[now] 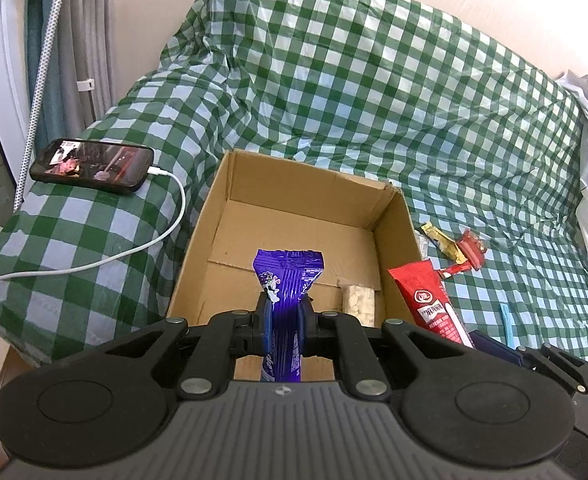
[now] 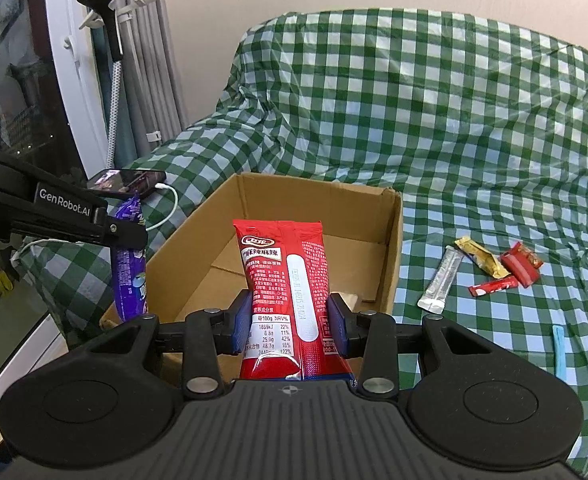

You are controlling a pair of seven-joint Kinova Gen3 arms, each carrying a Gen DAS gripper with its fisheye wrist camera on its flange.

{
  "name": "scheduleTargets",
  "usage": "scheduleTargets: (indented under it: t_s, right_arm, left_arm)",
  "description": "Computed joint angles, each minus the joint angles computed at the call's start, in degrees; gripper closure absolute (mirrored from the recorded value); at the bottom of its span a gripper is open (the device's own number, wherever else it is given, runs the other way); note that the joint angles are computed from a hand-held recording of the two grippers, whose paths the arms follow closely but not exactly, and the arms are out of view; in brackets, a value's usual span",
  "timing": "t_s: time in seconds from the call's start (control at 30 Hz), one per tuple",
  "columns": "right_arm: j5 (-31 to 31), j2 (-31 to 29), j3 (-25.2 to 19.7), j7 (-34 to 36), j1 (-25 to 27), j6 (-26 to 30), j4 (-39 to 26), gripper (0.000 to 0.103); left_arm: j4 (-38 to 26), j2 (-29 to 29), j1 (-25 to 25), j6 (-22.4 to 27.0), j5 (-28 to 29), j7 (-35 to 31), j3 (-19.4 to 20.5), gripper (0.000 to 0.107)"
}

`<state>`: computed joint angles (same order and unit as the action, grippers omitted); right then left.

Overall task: Organize snacks
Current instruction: 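Carry the red bar and purple bar over the cardboard box with both tools, then open both tools to drop the bars into the box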

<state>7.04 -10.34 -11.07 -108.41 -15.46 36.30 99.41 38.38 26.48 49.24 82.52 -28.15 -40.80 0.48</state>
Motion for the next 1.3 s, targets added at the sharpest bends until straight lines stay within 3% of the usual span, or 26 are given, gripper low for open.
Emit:
scheduleTargets:
  t_s: [0.67,1.17,1.2,1.27,1.3]
  right_arm:
    - [-4.0,9.6,3.8,4.0,-0.8,-1.2,-4.2,0.061]
    - [-3.9,14.2,5.0,4.0,-1.3,-2.0,-6.0,0.061]
    - [-4.0,14.4,5.0,3.9,-1.3,-2.1,-6.2,0.061]
    - [-5.2,14.9,5.1,4.4,-1.0,-2.3,-6.8,0.054]
    - [-5.2,15.1,5.3,3.9,-1.0,-2.3,-7.2,0.048]
  left_arm:
    - [-12.1,10.6,-5.5,4.7,7.7,-7.0,-2.0,0.095]
    - [-25.0,19.3,-7.3,11.7,10.7,-12.0,-4.3,0.095]
    - [-26.7,20.2,-7.3,12.6,10.7,-13.0,-4.4,0.092]
    - [-30.5,21.9,-7.7,14.5,11.1,-15.2,-4.7,0.062]
    - [-30.8,21.9,-7.5,14.6,11.0,-15.5,-5.3,0.023]
